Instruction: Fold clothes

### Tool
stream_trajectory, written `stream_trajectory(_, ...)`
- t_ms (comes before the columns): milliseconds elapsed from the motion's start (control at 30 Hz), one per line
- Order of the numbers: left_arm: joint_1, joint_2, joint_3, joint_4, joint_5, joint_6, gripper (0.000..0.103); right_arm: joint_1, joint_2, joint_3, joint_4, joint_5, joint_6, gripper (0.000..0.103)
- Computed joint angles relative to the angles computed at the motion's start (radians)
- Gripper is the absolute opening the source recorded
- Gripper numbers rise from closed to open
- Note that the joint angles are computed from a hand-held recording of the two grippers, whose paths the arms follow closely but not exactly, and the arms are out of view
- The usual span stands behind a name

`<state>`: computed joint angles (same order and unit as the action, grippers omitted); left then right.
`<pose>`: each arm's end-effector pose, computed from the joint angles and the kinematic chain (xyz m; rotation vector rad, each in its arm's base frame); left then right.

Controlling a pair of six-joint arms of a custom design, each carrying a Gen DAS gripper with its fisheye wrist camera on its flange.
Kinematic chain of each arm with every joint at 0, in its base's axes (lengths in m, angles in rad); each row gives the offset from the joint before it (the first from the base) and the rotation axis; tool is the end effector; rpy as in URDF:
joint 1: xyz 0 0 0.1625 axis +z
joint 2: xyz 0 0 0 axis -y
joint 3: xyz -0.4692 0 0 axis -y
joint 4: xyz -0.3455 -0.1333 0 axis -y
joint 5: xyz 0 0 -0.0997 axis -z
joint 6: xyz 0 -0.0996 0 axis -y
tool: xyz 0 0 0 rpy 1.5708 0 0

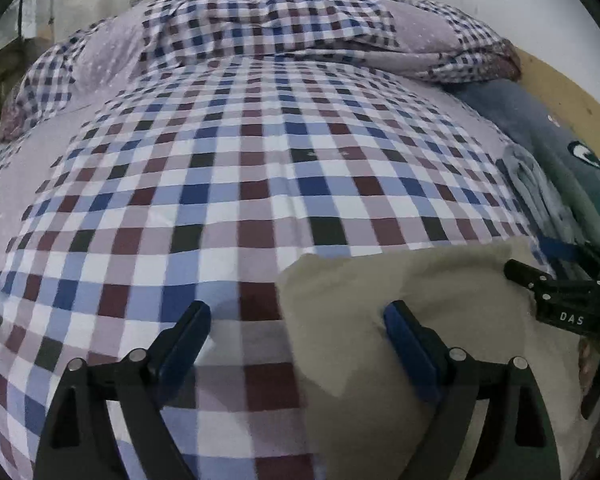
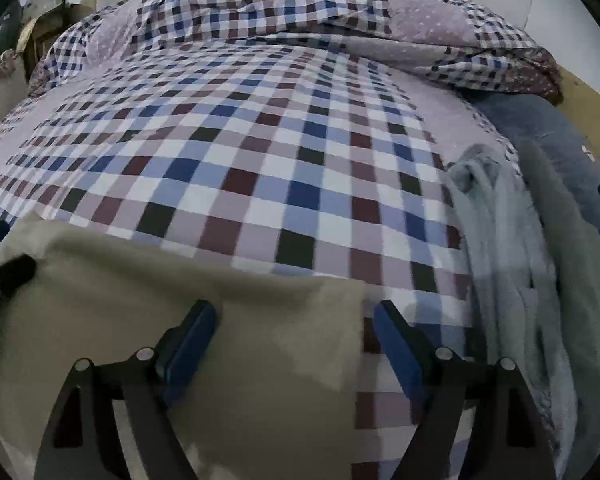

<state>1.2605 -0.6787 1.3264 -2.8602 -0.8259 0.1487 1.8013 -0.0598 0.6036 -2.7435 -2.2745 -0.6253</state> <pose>-0.0422 -0.7893 0.2496 0.2347 2.3303 -0.8426 0.2702 -0.8501 0.0090 0.6988 -2.1887 0.5633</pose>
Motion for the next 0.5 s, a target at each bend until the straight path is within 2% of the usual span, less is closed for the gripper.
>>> stream_trajectory(133,-0.018,-0.019,0.046,-0.066,0.04,0.044,0.091,0.007,0.009,-0.009,-0.065,-0.047,-0.034,0.085)
stream_trajectory(233,-0.034,-0.043,0.096,-0.126,0.009,0.069,0.091,0.02,-0.006,0.023,-0.116,-0.034,-0.034,0.085)
stream_trajectory(300,-0.046,-0.061,0.139,-0.165,-0.038,0.082,0.091,0.026,-0.043,0.093,-0.159,0.0,-0.019,0.085)
stream_trajectory(500,-0.098,-0.099,0.285,-0.253,-0.123,0.18,0.091,0.037,-0.197,0.398,-0.244,0.195,0.031,0.085)
